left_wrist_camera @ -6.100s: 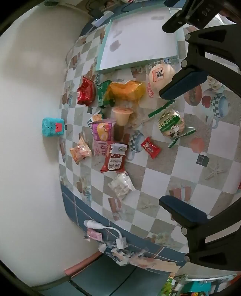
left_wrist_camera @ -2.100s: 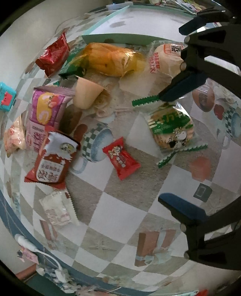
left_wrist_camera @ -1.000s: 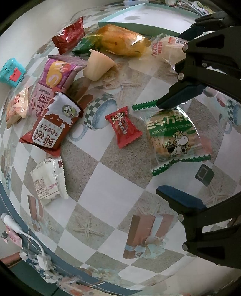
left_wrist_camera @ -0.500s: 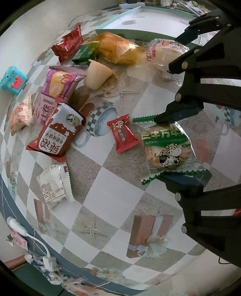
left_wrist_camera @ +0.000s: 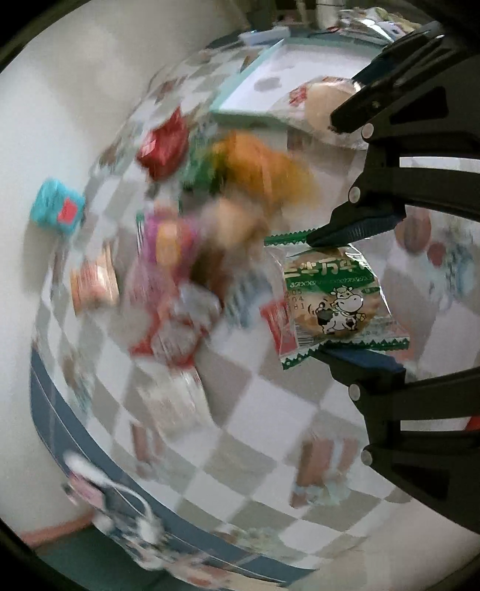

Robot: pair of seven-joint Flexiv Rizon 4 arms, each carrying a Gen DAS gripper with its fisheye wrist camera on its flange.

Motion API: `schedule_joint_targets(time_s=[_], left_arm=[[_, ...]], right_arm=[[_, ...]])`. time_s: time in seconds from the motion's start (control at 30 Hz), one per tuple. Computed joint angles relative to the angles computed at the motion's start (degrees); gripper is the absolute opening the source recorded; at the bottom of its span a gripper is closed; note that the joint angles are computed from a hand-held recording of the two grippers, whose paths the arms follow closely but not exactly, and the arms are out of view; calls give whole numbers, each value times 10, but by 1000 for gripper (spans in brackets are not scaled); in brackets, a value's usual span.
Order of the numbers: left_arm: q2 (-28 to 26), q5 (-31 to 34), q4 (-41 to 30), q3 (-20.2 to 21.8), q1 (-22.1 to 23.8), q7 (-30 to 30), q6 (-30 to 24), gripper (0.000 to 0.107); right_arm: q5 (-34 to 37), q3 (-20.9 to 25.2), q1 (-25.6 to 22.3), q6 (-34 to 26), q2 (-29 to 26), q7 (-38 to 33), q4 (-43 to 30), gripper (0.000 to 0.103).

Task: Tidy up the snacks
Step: 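Carry both snacks to the white tray and open both grippers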

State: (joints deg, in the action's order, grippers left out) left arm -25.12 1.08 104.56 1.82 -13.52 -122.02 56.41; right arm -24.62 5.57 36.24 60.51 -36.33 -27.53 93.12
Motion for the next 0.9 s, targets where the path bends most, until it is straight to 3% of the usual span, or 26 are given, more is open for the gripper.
schedule_joint_targets(time_s=[0.2,0.63,0.9], left_arm=[[-57,2,-107,-19,-22,31,-41,53],[-230,-22,-368,-39,-83,103,-108,53],[-295,-38,-448,-34,-96,129,-113,56]], right_arm=[[-27,-45,-5,-22,18,71,19,63],[-34,-62,-85,-69,15,161,45,64],[-74,-80,-98,-82,2,183,33,66]])
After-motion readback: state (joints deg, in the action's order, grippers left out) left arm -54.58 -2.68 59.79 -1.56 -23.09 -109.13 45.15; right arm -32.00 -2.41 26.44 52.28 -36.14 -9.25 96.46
